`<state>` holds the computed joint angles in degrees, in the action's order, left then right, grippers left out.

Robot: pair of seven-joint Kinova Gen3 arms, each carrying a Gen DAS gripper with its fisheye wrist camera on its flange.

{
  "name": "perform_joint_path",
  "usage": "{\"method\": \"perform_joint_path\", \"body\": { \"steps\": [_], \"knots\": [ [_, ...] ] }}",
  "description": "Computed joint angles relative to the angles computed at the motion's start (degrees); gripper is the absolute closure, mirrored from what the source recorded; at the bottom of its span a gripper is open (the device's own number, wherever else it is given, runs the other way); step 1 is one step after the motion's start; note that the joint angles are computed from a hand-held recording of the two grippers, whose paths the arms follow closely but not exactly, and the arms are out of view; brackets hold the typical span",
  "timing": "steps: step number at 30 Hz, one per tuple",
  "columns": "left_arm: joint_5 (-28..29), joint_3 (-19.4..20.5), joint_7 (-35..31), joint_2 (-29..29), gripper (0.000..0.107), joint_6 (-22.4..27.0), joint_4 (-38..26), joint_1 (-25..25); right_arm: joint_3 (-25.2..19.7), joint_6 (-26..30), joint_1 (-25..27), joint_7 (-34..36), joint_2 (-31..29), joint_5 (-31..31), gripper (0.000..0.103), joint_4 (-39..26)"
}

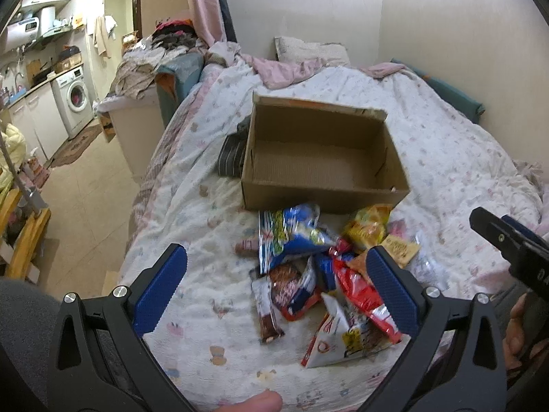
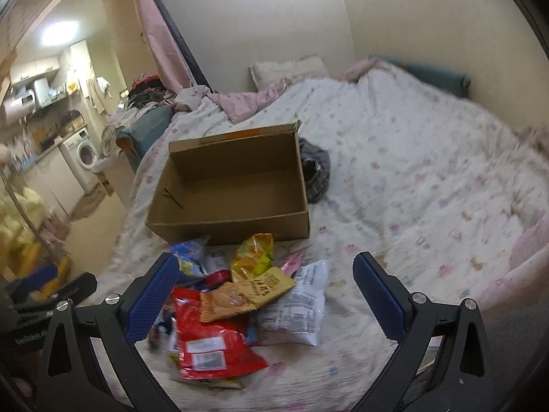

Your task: Organize snacks

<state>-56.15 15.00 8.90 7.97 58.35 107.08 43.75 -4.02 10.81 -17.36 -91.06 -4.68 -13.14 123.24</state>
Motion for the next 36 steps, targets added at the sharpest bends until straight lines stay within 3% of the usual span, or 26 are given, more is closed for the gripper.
{"method": "perform_joint_path", "body": {
  "steps": [2,6,10,16,21,23,25,29,36],
  "knots": [
    [1.0,-0.28,-3.55,-0.4,0.004,0.13,-1.84,-1.04,2.27,3.91,-0.89,1.86,1.08,-2.14,0.0,-3.11],
    [7.33,-1.64,-11.33,-0.76,0.004,-3.47,-4.1,-5.33,0.43,10.48,2.03,0.36,3.06,-1.86,0.0,-8.54],
    [12.53,-3.05,-17.66,-0.4,0.005,-6.36,-5.75,-8.64,0.86,16.88,3.81,3.94,4.42,-8.02,0.0,-12.84],
    [20.17,-4.91,-28.04,2.8,0.004,-3.7,-10.69,-11.41,0.11,27.37,4.88,-1.43,8.45,-3.0,0.0,-20.48],
    [29.18,-7.37,-34.67,5.56,0.005,-3.55,-12.27,-14.68,-10.82,39.02,14.48,8.91,17.79,-8.07,0.0,-27.48],
    [32.73,-7.39,-36.93,5.78,0.005,-5.45,-11.13,-16.66,-13.16,43.68,14.65,10.15,21.88,-7.2,0.0,-30.08],
    [36.02,-7.98,-38.16,5.54,0.005,-8.12,-9.09,-18.04,-12.02,48.15,12.46,10.75,25.58,-6.96,0.0,-32.69],
    [42.13,-8.14,-42.48,5.0,0.005,-10.24,-7.59,-20.62,-5.29,51.18,7.57,15.28,31.25,-11.33,0.0,-33.96],
    [44.84,-9.03,-43.65,4.77,0.005,-11.09,-6.17,-21.91,-7.02,52.63,9.39,20.43,37.17,-14.53,0.0,-35.24]
  ]
}}
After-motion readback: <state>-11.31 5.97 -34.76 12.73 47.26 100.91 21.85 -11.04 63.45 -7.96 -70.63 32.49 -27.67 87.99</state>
